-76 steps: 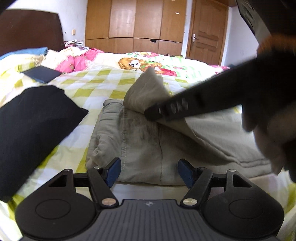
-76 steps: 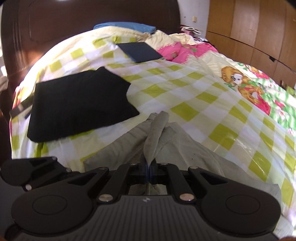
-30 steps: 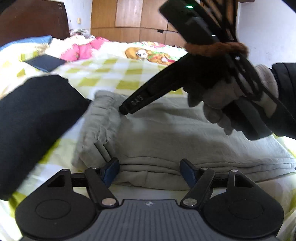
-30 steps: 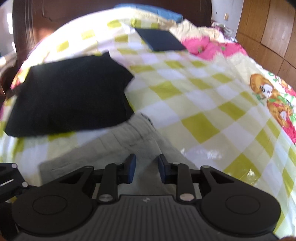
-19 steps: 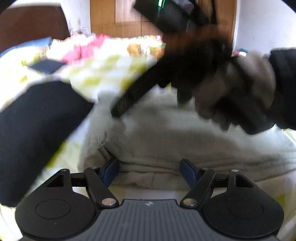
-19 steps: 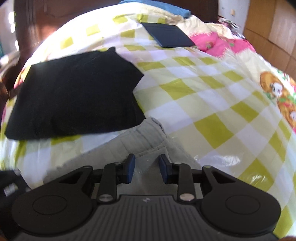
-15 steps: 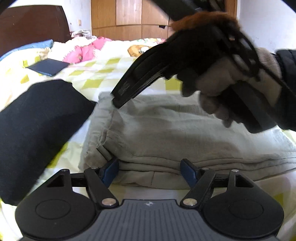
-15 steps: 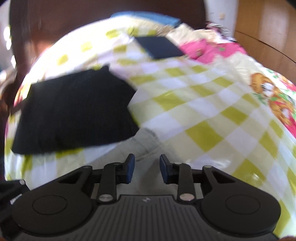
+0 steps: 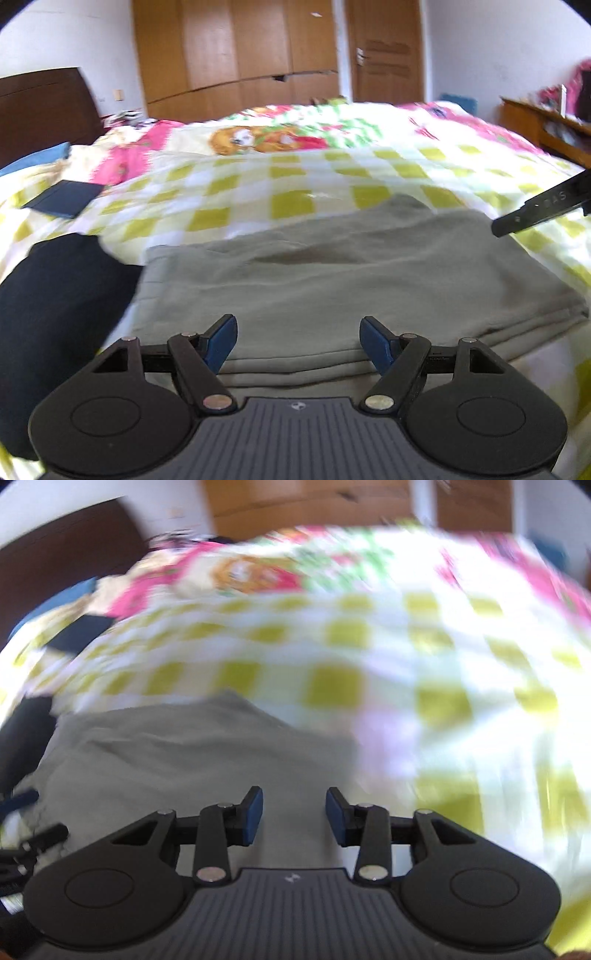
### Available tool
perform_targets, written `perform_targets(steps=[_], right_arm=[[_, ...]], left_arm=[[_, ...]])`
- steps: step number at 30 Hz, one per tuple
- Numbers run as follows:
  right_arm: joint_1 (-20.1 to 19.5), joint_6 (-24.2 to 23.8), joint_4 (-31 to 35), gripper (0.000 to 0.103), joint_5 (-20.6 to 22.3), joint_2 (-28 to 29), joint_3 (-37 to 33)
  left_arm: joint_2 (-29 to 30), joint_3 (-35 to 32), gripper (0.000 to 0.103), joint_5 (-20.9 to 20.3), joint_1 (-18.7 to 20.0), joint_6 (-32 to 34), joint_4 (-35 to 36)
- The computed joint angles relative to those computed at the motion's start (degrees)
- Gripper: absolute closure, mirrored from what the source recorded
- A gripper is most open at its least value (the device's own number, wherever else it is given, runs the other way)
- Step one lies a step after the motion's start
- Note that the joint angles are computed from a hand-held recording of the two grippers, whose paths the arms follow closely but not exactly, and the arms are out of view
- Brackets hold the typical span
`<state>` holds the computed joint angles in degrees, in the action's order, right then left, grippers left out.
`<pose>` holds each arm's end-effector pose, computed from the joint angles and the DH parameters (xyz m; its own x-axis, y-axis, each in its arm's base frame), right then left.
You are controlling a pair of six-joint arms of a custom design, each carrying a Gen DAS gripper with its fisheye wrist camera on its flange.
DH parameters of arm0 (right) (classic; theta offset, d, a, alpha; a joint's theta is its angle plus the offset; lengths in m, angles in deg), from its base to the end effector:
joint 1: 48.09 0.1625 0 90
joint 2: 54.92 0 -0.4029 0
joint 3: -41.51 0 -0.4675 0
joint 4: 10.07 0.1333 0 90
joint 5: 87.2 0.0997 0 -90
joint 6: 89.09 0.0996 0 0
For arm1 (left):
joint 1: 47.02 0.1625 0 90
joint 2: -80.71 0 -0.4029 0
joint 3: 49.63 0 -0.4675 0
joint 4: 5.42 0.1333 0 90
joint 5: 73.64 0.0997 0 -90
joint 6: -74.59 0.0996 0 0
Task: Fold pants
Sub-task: 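Grasp the folded trouser end with the right gripper and lift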
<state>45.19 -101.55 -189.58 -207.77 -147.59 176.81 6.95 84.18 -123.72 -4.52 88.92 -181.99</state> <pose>0.1086 -0.4505 0.2625 -0.8517 0.1666 0.4969 -0.2282 0.7357 -0.6377 -0.2128 -0.4625 0.1204 -0.5434 0.5099 -0.6668 0.8197 0.4937 -0.2905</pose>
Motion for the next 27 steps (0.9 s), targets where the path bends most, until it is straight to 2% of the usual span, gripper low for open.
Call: perform_targets(steps=[2, 7, 10, 12, 16, 17, 19, 21, 24, 27], right_arm=[[-3.63, 3.14, 3.07, 0.061, 5.91, -3.31, 1.75], [-10.25, 6.04, 1.21, 0.06, 16.96, -8.65, 5.97], [-13.67, 7.36, 2.74, 0.058, 23.07, -12.02, 7.46], [-16.91, 8.82, 7.72, 0.056, 30.58, -13.26, 6.94], [-20.98, 10.13, 11.45, 0.056, 40.01, -12.18, 5.48], [-22.05, 11.64, 12.71, 0.058, 42.49, -12.65, 5.26], [-24.64, 10.88, 14.61, 0.062, 49.2, -14.82, 5.9], [-25.67, 9.43, 15.26, 0.062, 50.98, -16.26, 6.58], [-25.65, 9.97, 17.46, 0.062, 50.25, -14.02, 5.26], [-24.48, 8.96, 17.77, 0.062, 50.7, -11.79, 4.6]], left_arm=[[0.83, -0.45, 0.017, 0.63, -0.45, -1.02, 3.31], [0.35, -1.26, 0.017, 2.31, -1.57, -4.12, 9.14], [1.37, -2.04, 0.017, 4.46, -2.91, -1.64, 7.88], [2.25, -3.09, 0.017, 3.55, -3.12, -0.58, 7.06], [6.18, -6.15, 0.017, 1.56, -2.42, 0.54, 6.93], [6.63, -6.58, 0.017, 1.52, -2.43, -0.03, 8.35], [6.91, -6.39, 0.017, 1.98, -2.89, 0.71, 9.13], [6.59, -5.66, 0.017, 1.4, -3.22, 2.23, 8.35], [6.97, -5.61, 0.017, -0.33, -3.03, 3.62, 6.26], [8.69, -6.63, 0.017, 0.05, -3.04, 4.78, 2.39]])
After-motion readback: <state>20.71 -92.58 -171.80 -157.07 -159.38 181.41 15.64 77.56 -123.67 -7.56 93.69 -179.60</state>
